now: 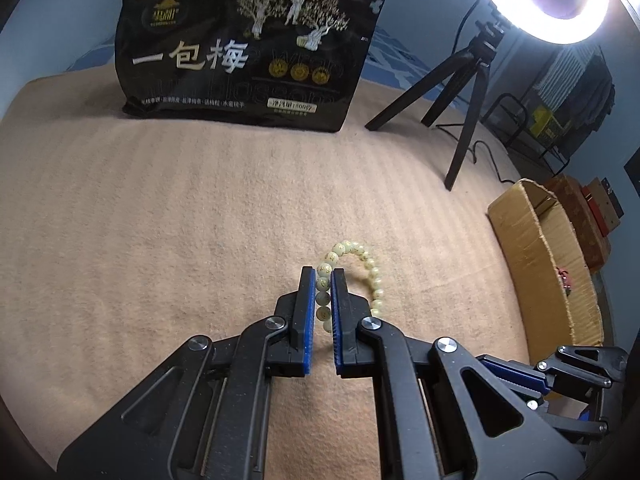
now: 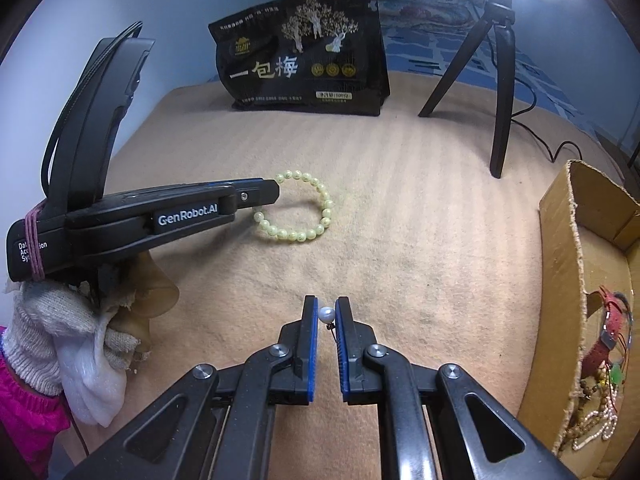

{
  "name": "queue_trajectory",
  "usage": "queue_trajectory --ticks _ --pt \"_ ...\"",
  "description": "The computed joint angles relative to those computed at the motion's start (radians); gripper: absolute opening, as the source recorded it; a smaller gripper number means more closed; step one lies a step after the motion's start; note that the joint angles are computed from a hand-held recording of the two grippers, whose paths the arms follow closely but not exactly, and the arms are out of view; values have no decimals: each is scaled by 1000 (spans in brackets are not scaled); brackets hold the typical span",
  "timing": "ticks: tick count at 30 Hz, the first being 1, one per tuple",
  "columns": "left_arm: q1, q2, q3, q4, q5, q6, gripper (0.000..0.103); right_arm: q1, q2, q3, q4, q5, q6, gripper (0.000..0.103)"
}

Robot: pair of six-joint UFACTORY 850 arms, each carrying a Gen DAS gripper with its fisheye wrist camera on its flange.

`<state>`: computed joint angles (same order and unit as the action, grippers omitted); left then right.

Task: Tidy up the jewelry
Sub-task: 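Close left tool on the bracelet beads while right tool grips the pearl stud, then lift the bracelet and pearl stud and carry them over the box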

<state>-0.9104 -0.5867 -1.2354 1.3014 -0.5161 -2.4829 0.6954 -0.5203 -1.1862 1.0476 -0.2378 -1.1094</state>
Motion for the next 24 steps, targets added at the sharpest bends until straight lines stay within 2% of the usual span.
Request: queue_trajectory --ticks 24 --pt "-36 -32 -162 -63 -69 173 5 -108 147 115 245 -23 -240 6"
